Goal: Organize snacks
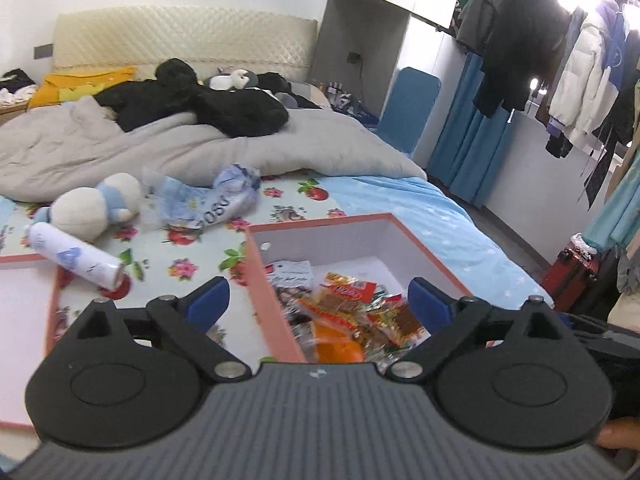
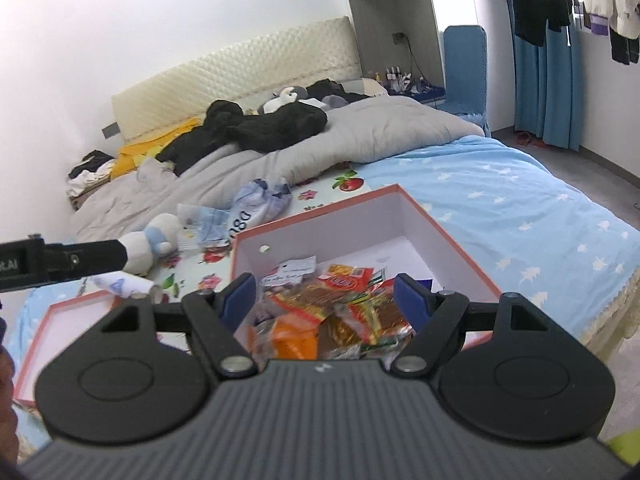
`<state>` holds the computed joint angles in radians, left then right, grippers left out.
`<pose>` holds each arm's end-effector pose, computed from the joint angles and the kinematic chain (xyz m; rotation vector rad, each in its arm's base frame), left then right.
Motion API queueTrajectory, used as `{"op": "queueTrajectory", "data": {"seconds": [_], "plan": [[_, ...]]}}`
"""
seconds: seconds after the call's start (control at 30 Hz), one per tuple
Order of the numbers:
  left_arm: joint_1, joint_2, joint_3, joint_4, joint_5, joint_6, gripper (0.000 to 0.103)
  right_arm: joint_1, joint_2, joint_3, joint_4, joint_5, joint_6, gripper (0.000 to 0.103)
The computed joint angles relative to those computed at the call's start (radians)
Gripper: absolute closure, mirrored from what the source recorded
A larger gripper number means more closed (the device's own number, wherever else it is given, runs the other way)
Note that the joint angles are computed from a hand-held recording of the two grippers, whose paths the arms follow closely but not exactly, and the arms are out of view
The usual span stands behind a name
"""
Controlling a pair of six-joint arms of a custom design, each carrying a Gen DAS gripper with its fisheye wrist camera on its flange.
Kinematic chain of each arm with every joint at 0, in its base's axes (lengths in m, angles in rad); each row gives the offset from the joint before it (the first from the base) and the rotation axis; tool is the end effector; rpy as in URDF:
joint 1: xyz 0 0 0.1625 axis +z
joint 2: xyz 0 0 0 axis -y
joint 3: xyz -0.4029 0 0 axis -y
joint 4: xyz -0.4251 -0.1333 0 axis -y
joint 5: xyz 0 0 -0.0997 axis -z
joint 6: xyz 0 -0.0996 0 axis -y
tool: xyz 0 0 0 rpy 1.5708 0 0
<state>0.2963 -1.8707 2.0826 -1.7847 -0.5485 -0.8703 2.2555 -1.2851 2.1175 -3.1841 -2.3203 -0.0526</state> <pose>-0.3154 -0.3245 0.4063 0.4796 2.3472 -1.1814 0.3807 -0.3628 0.2531 0.5005 -2.3695 1.2275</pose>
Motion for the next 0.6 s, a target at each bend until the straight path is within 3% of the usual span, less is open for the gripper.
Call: {"op": "queueTrajectory", "data": {"seconds": [0.17,0.3,0.4,0.6], "plan": [[-0.110,-0.099,0.008,0.241,0.021,-0.170,0.004,0.060,-0.029,0.044,-0.024,-0.033,0.012,0.026],[-0.171,-0.120,-0.004,0.436,0.016,-0.313,0.003,0.096,-0.051,0.086,-0.018,-0.087,0.046,0.026],[-0.203,-0.134,0.006,0.505,-0.003,-0.373,0.003,0.116,-0.068,0.124,-0.054,-0.118,0.064,0.026],[-0.212,-0.145,0.056,0.486,-0.027,-0.409,0.003,0.122,-0.070,0.160,-0.103,-0.132,0.033,0.026]]}}
